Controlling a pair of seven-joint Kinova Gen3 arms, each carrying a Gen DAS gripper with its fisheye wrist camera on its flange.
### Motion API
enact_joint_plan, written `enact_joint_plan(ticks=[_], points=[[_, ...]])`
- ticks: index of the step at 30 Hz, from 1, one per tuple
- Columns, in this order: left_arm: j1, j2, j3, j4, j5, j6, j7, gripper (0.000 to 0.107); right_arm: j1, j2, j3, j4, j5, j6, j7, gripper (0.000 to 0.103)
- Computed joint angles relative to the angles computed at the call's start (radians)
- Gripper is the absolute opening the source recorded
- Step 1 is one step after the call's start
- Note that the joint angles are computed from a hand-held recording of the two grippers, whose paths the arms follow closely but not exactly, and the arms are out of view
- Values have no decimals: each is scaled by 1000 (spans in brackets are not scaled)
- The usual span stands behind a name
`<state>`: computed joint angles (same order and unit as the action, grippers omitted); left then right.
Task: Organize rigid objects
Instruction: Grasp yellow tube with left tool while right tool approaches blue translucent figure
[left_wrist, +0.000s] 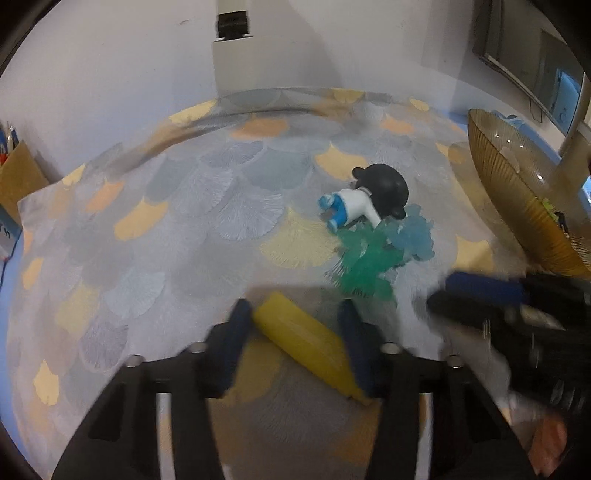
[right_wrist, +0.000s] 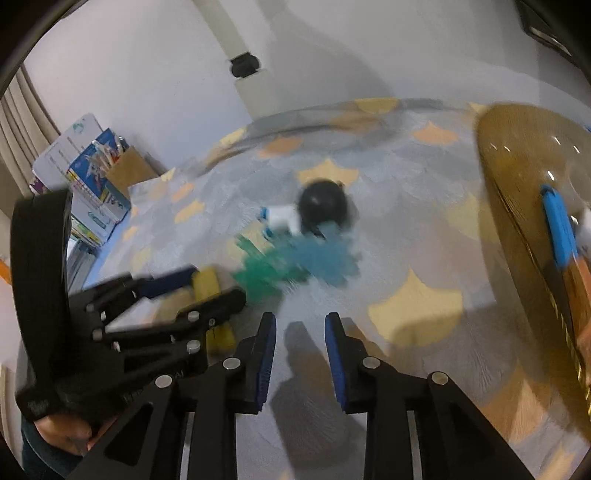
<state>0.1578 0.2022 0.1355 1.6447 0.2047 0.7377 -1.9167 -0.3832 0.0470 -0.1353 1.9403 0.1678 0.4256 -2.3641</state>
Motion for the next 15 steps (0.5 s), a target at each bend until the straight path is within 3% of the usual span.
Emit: enact_joint_plan(ticks=[1,3,4,7,10,12,15], points=[[-40,-8,19,8,35,16,-41,42,-18,7,17,-24,16,25,-9,31],[-64,-21,9,21,56,27,-79,42,-102,18,90,-60,90,72,-75,59],[-60,-26,-10,27,61,28,-91,42,-145,23,132,-69,131,89,-116,62],[-101,-21,-16,13,127,74,-164,42,-165,39,154,-60,218,54,-199,63],[-95,-15,-16,8,137,74,-158,50,-42,81,50,-92,170,46,-141,62],[-74,-28,-7,37,106,18,-126,49,32,85,-2,-75,96,-16,-60,49],[-64,-52,-7,79,112,-38,-157,26,6,65,28,-56,68,-24,-35,49]])
